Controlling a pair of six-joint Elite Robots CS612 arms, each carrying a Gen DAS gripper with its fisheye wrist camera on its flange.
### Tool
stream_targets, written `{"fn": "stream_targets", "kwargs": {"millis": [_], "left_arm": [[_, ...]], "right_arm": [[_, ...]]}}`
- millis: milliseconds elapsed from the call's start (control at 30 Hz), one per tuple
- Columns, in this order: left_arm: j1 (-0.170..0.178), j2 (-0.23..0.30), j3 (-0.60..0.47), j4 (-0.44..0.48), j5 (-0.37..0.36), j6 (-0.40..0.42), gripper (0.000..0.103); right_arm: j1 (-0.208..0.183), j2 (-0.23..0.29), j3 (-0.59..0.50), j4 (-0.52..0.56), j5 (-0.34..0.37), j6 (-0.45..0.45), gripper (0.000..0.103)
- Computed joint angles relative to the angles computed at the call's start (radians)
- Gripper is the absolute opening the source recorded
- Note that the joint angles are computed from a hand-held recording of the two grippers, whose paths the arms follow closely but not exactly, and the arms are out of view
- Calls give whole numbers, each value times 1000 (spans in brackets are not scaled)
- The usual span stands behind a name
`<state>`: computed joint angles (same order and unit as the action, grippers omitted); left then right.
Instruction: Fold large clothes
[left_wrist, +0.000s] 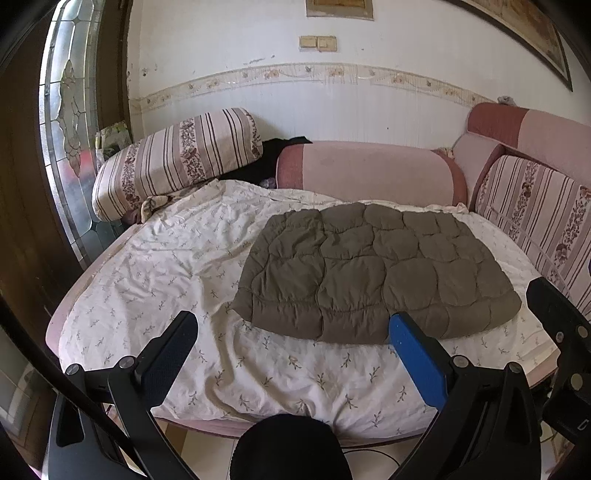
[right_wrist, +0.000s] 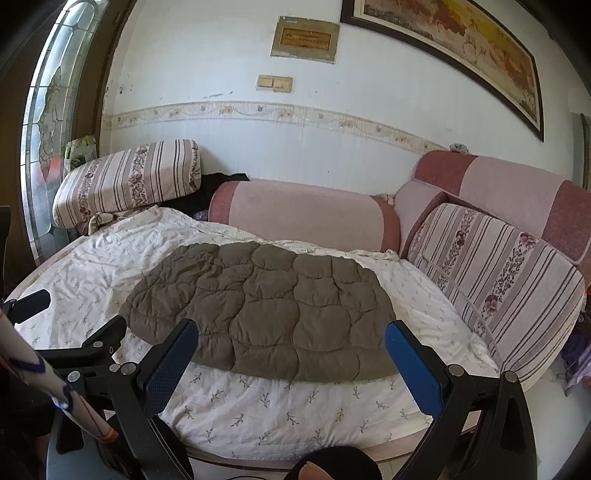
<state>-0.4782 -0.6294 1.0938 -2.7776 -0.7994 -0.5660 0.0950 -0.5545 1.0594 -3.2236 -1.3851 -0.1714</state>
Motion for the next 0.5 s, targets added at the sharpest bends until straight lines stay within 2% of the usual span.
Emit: {"fn": "stream_targets", "kwargs": {"millis": [333,500], "left_arm": [[-17,-36,67,-93,53,9,103],[-22,-41,83,-135,109,33,103]], "right_arm": [[-3,-38,70,-87,14,-5,103],[-9,-37,60,-80,27,12,103]]}}
